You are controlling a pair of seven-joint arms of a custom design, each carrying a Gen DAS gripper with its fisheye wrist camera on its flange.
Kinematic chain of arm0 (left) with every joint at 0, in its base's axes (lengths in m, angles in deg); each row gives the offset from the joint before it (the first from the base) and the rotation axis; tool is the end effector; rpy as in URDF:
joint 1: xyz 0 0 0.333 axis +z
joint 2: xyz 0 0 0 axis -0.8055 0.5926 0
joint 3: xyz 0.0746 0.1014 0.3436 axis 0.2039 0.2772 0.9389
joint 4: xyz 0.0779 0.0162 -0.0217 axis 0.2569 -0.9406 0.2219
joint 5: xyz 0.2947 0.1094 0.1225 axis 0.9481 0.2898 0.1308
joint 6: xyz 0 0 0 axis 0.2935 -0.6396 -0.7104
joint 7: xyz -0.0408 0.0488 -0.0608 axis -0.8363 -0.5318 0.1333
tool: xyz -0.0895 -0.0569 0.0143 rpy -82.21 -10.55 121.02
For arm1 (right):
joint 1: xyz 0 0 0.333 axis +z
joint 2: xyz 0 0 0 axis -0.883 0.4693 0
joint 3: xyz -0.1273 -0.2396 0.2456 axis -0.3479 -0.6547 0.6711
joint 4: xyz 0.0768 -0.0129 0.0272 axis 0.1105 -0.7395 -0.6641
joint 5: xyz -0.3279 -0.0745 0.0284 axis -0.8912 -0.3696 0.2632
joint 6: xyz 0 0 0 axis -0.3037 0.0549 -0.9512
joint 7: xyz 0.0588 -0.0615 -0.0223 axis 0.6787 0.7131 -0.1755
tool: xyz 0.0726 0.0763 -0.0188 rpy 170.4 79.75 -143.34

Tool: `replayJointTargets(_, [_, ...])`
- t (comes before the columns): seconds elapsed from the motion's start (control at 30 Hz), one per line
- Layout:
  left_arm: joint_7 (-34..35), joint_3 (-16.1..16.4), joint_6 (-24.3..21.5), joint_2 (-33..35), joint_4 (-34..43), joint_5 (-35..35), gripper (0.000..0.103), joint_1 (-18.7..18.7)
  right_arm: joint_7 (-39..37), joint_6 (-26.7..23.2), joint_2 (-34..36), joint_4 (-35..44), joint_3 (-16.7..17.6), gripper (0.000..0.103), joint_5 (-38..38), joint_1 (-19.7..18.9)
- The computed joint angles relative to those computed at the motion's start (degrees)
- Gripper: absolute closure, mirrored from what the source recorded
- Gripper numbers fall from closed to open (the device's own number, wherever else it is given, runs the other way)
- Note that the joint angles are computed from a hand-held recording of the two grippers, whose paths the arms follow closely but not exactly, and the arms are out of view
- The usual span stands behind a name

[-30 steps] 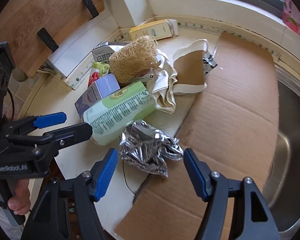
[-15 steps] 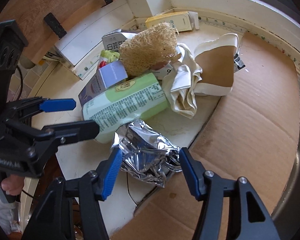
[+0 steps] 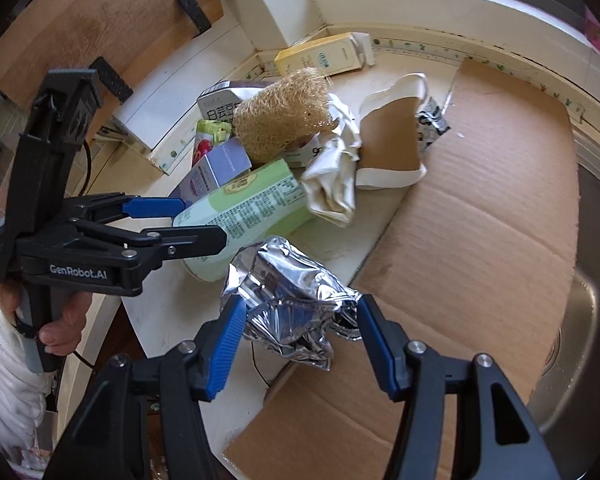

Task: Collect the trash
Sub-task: 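Close the right tool on the foil while the left tool grasps the green milk tea bottle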

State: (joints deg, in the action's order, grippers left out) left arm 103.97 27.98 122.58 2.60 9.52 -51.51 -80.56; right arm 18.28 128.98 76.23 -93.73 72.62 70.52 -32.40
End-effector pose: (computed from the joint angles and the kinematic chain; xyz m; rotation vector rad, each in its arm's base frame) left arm 0.5312 -0.3636 0.7130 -2.1931 2.0596 -0.5620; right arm 0.5404 0.4053 0.7092 -2.2489 1.2725 0.1514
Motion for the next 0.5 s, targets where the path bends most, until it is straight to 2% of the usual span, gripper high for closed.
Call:
replayJointTargets(0.4, [3.5,-0.4,-1.8,2.8,6.6,-1.1,0.018,-1.9,1.0,2.0,-1.8,-2.8,0.1,0.045,1.4,-1.3])
replayJointTargets(0.5, [6.7,-1.8,1.2,2.0,5.5,-4.1,0.023,-1.1,1.1,2.1,-1.7,-2.7,0.0,0.045,1.4,-1.5])
